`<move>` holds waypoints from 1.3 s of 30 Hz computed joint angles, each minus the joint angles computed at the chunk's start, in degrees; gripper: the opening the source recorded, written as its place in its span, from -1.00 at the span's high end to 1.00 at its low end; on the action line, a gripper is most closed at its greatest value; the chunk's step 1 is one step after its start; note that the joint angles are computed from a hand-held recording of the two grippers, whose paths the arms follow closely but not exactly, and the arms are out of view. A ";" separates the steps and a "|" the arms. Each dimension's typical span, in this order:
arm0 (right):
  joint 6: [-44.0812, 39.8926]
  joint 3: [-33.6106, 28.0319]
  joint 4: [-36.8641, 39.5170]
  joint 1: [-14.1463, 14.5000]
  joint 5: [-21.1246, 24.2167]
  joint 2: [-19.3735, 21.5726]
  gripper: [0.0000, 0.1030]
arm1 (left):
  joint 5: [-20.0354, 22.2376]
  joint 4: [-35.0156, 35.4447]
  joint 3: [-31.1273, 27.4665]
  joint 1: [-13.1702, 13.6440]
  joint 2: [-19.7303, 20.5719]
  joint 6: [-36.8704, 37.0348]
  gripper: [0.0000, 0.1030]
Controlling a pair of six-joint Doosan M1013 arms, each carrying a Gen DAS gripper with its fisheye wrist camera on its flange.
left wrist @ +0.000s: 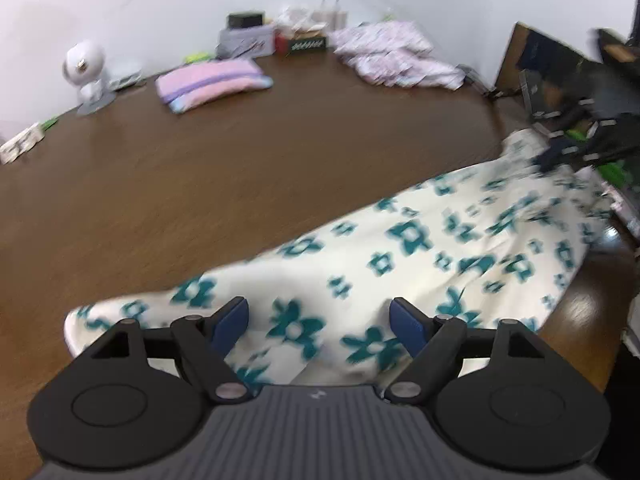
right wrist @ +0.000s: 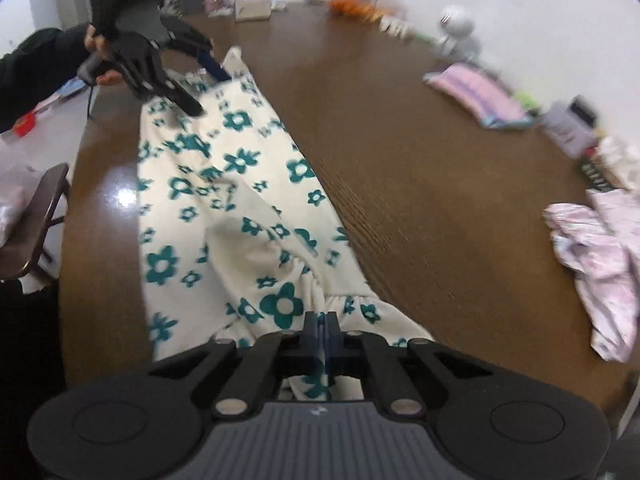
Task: Fold clothes
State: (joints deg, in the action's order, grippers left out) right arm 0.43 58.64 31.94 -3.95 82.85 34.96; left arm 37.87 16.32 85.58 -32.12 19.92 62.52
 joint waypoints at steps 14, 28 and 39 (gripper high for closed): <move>-5.56 3.78 11.46 1.68 2.68 -1.08 0.65 | 0.31 16.60 3.40 -1.45 -2.44 -21.75 -0.60; -7.64 5.45 16.62 6.91 -4.57 -3.04 0.07 | 29.29 42.37 10.17 -12.90 -7.08 -73.79 -0.99; 12.41 -5.71 7.85 21.44 -3.50 5.59 0.74 | 25.82 35.94 10.15 -11.15 -6.24 -85.61 0.02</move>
